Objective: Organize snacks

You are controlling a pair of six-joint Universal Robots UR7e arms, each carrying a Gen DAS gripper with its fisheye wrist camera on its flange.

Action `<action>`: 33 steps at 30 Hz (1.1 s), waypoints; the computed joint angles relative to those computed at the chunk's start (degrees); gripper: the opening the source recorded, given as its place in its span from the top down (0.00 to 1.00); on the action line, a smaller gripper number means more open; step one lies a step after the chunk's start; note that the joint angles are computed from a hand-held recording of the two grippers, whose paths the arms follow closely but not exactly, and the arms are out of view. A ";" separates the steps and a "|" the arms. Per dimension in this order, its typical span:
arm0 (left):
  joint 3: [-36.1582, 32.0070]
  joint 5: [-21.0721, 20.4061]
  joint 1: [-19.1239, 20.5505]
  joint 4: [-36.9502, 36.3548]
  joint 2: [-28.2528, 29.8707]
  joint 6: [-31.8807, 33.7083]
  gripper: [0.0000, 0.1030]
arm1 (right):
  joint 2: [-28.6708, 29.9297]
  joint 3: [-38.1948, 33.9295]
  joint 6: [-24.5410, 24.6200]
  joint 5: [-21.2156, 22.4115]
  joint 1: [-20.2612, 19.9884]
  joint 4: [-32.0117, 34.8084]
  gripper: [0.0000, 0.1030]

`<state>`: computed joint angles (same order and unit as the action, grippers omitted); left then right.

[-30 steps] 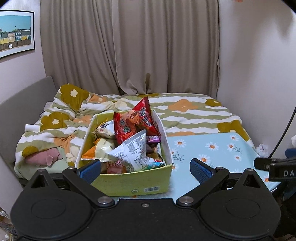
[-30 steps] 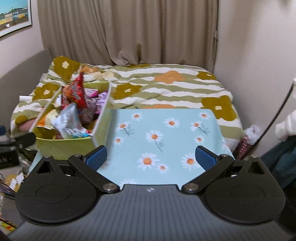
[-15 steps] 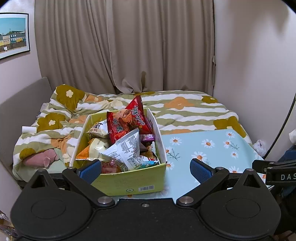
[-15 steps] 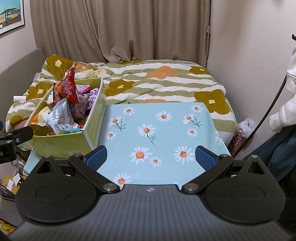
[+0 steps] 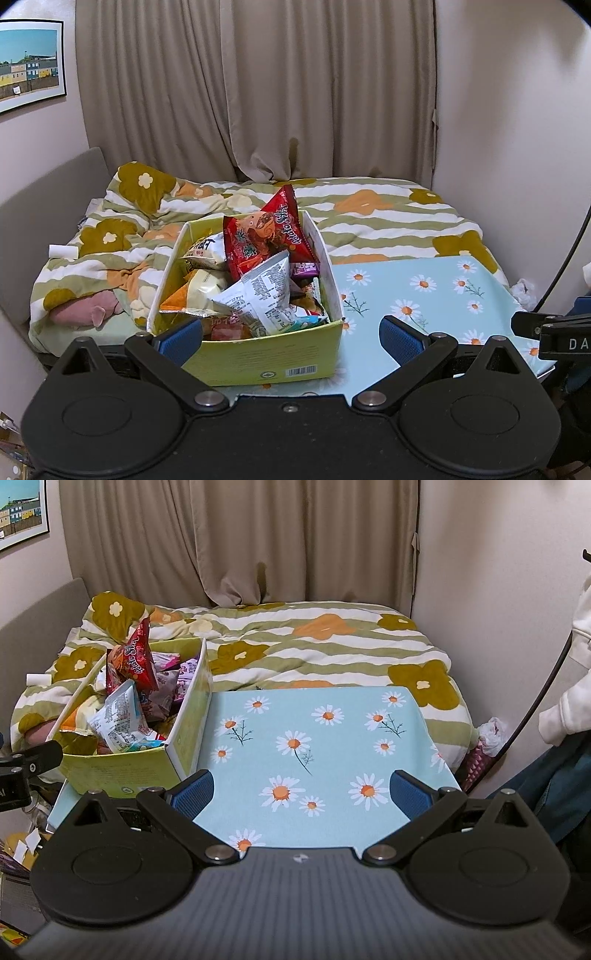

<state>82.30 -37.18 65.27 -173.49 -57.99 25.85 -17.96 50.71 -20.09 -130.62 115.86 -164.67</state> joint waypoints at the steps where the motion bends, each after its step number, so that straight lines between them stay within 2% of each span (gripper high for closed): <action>1: 0.01 0.00 0.01 0.01 -0.01 -0.03 0.00 | 0.00 0.00 0.00 0.00 0.00 0.00 0.00; 33: 0.67 -0.94 0.12 0.50 -0.78 -0.82 0.00 | 0.15 -0.56 1.19 0.24 0.15 1.26 0.00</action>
